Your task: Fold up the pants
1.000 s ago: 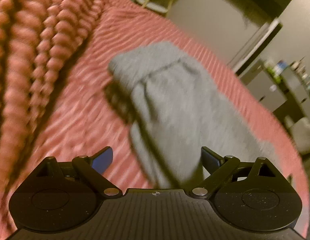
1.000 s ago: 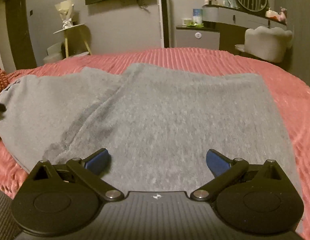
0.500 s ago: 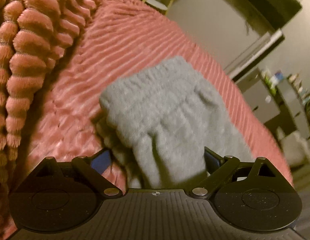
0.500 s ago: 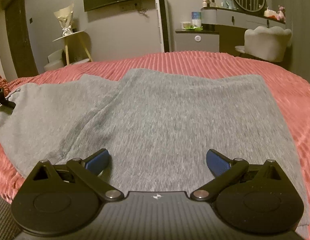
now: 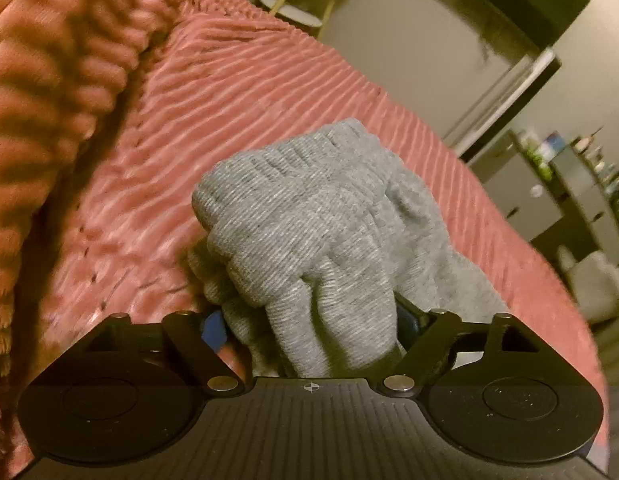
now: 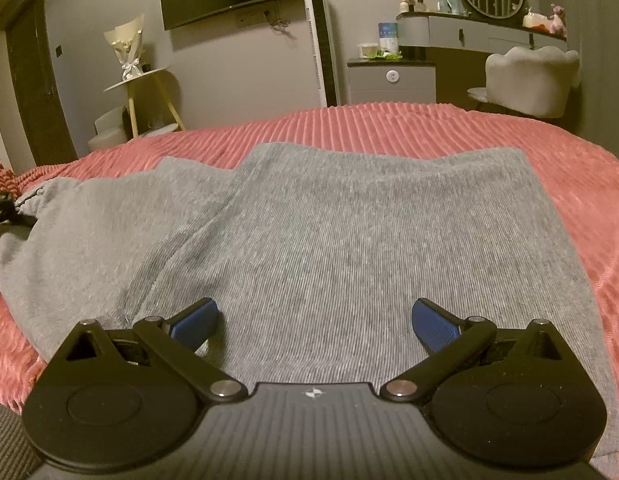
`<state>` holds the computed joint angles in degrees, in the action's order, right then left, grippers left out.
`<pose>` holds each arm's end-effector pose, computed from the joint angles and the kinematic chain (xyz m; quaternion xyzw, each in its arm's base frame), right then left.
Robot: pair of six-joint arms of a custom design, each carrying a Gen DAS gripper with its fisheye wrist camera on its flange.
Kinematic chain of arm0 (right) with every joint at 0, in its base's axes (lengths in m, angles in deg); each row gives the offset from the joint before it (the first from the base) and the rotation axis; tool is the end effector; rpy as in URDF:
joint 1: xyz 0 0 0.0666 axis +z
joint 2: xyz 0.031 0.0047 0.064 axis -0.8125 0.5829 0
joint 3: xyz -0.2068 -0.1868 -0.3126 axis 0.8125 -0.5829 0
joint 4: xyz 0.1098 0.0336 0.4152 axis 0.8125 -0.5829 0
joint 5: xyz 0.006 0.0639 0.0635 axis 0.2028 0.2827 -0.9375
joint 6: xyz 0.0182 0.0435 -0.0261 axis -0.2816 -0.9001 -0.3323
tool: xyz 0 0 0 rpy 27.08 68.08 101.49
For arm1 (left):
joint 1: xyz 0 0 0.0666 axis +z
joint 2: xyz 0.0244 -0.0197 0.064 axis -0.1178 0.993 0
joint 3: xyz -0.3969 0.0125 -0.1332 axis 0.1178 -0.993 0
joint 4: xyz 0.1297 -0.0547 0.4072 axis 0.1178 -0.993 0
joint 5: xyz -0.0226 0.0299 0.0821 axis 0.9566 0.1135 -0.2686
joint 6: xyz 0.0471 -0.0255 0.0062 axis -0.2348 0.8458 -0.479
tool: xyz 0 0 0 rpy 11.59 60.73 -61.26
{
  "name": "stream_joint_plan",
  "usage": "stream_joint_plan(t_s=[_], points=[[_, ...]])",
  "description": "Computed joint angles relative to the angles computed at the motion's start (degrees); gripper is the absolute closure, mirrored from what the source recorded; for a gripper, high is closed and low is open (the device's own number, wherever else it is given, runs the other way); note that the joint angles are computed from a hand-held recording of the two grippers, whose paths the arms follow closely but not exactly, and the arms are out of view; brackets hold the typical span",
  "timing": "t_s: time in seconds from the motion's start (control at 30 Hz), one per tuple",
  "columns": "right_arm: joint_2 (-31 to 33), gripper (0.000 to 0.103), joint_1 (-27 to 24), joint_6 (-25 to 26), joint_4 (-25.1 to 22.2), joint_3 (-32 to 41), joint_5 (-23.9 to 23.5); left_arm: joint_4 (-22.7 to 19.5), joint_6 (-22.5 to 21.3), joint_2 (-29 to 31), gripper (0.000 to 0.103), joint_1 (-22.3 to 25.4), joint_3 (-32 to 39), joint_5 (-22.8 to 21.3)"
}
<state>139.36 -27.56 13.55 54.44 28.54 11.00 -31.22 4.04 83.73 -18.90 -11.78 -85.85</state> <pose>0.4172 0.2143 0.2477 -0.2067 0.8658 0.1635 0.4254 0.3012 -0.0495 0.2614 -0.5078 0.7737 -0.0478 0.3757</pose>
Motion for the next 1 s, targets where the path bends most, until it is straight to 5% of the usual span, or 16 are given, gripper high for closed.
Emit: stream_joint_plan(t_s=[0.1, 0.37, 0.47, 0.63, 0.73, 0.87, 0.93, 1.0], points=[[-0.2, 0.0, 0.1, 0.1, -0.7, 0.2, 0.2, 0.4, -2.0, -1.8, 0.057, -1.3, 0.4, -1.1], [-1.4, 0.0, -2.2, -7.3, -0.1, -0.2, -2.4, -6.5, -0.8, -5.6, 0.063, -7.5, 4.0, -8.8], [-2.3, 0.0, -3.2, -9.8, 0.2, -0.6, -2.2, -11.8, -1.2, -2.8, 0.064, -11.7, 8.9, -15.1], [-4.0, 0.0, -4.3, -12.2, 2.7, -1.6, -1.6, -12.4, -10.9, 4.2, 0.064, -20.2, 18.8, -24.6], [-5.2, 0.0, -5.3, -14.1, 4.6, -2.2, -1.0, -5.1, -22.9, 10.0, 0.064, -26.0, 24.6, -28.0], [-7.7, 0.0, -7.6, -18.0, 8.1, -3.4, 0.6, 6.6, -39.6, 21.4, 0.063, -31.9, 32.7, -23.7], [-8.6, 0.0, -9.0, -19.9, 8.9, -3.9, 1.7, 7.0, -41.2, 28.0, 0.06, -33.3, 37.1, -17.9], [-8.8, 0.0, -10.2, -21.3, 8.3, -3.9, 2.3, 3.4, -37.7, 34.7, 0.058, -33.1, 41.5, -9.0]])
